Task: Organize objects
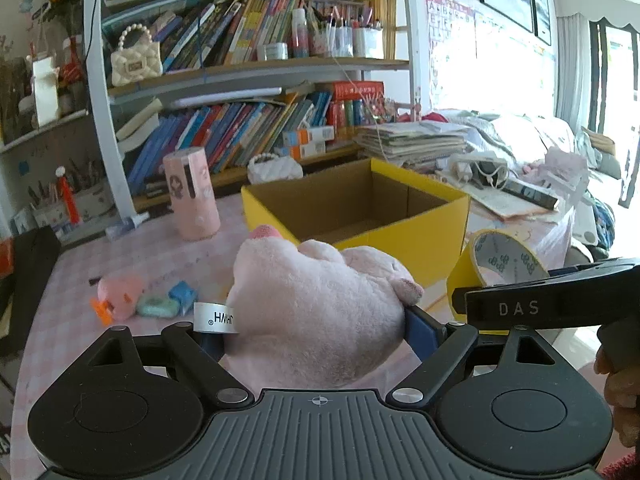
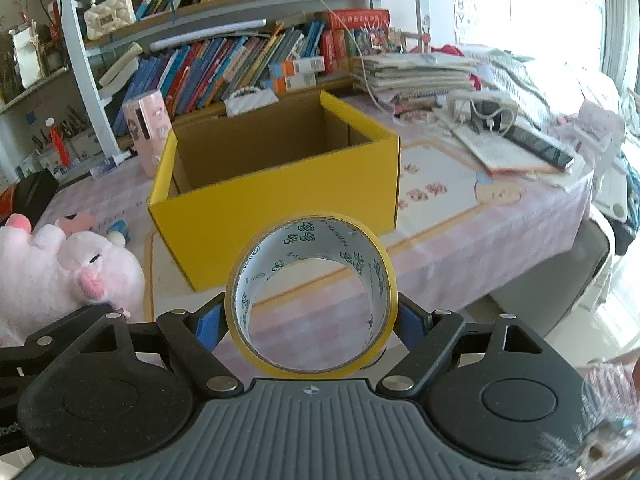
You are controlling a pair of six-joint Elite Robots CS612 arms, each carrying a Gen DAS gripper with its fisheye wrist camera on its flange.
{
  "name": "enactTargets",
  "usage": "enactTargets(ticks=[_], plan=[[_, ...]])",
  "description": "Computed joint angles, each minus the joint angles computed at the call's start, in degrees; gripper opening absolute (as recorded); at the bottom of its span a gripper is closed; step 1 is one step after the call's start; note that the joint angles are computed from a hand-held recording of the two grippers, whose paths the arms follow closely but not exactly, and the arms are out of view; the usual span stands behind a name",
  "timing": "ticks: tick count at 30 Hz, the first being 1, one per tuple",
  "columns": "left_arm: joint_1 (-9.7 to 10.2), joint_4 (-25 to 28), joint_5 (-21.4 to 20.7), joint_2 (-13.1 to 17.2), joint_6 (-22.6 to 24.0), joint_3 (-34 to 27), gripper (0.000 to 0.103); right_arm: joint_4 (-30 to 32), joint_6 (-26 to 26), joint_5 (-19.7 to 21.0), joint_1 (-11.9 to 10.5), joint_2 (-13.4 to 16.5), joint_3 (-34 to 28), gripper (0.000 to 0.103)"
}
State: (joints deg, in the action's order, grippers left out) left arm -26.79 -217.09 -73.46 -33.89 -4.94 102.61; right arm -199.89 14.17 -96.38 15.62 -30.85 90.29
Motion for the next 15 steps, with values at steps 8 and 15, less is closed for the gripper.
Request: enactTargets(ticks=[8,15], plan=[[-0.19,-1.06,1.96,1.48,2.02,-4.2,0.088,-1.14,-2.12,1.08,-1.42,0.36,-2.49,0.082],[-0.33,-1.29,3.99,3.5,5.02,-9.81,0.088,-1.44,-4.41,1.61,-2.95,1.65,-7.09,0.081]])
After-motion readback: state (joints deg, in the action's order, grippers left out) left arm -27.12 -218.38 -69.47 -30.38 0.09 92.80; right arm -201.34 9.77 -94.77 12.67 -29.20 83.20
